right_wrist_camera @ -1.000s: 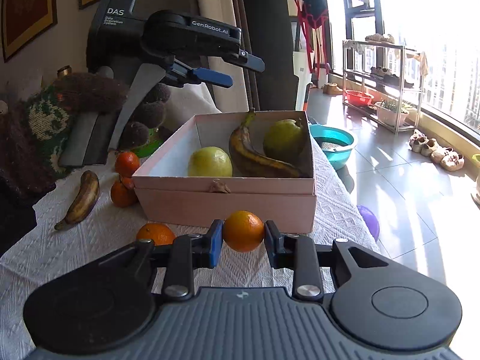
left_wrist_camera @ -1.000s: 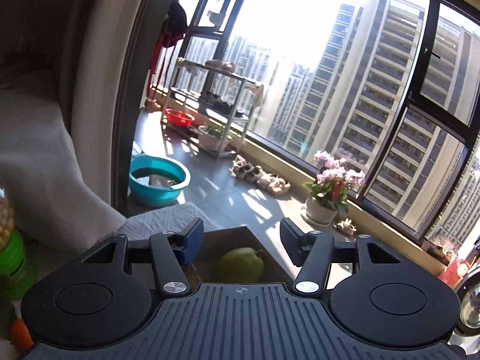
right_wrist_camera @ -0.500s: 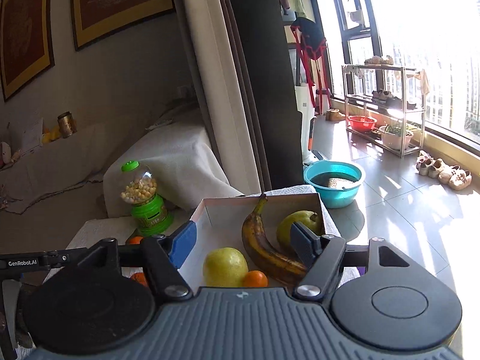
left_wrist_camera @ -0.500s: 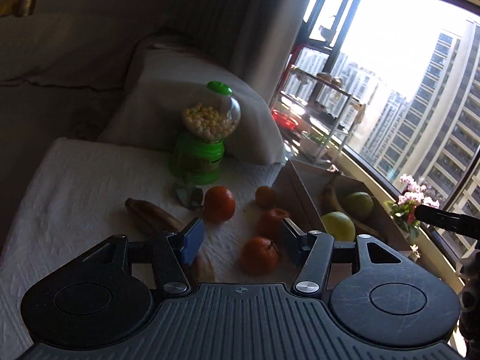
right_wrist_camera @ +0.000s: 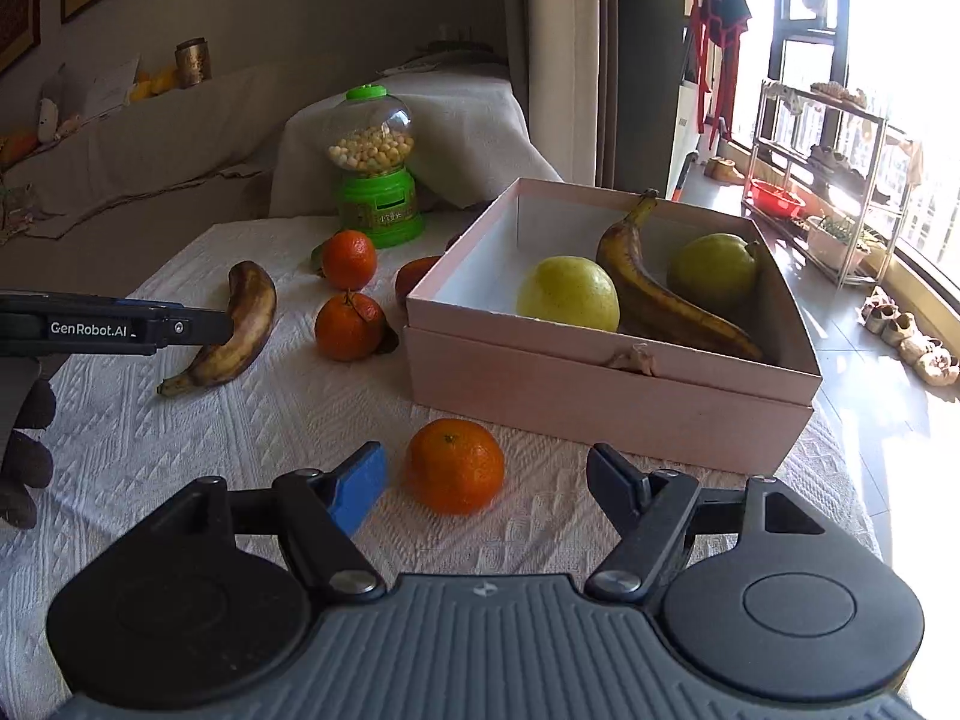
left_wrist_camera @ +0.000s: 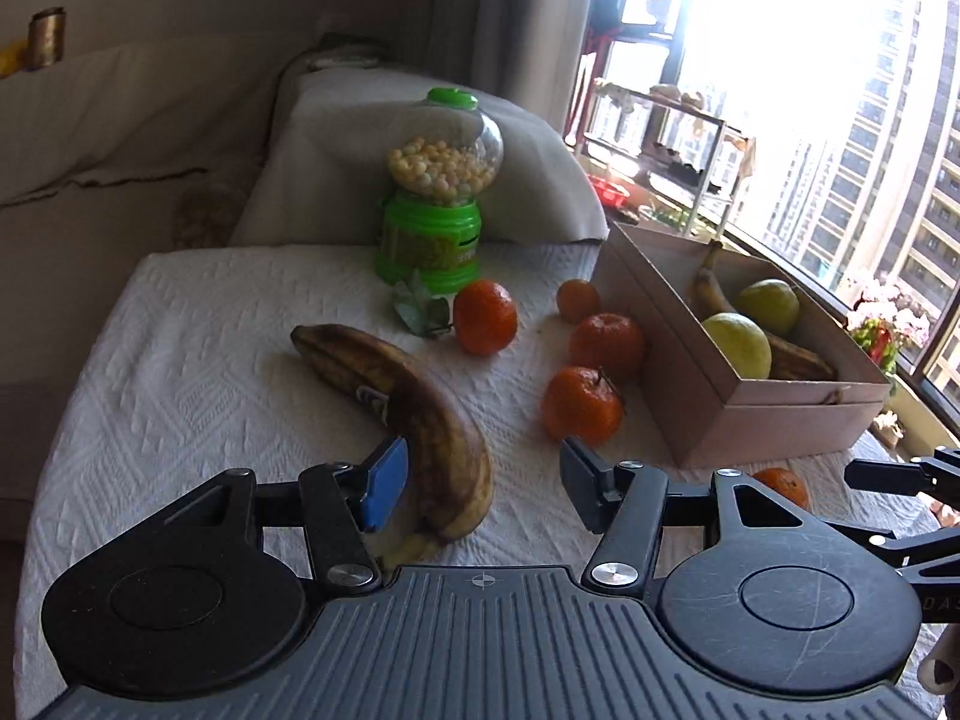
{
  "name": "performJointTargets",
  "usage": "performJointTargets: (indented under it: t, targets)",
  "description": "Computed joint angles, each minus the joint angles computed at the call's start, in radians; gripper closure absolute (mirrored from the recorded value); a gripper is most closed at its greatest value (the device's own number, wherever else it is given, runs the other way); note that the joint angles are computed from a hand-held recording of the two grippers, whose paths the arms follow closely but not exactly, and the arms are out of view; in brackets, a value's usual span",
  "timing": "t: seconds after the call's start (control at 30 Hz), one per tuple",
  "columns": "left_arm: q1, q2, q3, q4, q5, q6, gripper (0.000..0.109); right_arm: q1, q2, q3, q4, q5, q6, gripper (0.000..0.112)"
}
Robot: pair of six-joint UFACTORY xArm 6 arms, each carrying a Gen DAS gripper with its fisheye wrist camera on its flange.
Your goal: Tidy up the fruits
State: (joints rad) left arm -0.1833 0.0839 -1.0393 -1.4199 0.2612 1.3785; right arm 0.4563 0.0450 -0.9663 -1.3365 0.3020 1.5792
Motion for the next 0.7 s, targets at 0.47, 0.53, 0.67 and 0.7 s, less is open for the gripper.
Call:
performJointTargets:
  t: [0.47, 0.53, 0.67, 0.7]
  targets:
    - [-0.106, 0.179, -0.173, 0.126, -0.009, -0.052, 0.047, -0.007, -0.003, 0.066, -0.051, 0.003, 0.114, 0.031]
    - [-0.114, 0.192, -0.182, 0.156, -0.021, -0.082, 0.047, -0.012, -0.002, 0.065, -0.063, -0.004, 0.133, 0.031]
    - [-0.120, 0.205, -0.186, 0.225, -0.051, -0.151, 0.055, -0.012, 0.003, 0.061, -0.070, -0.006, 0.136, 0.028]
    - [-0.120, 0.205, -0.184, 0.244, -0.053, -0.170, 0.057, -0.013, 0.006, 0.057, -0.067, -0.008, 0.131, 0.028]
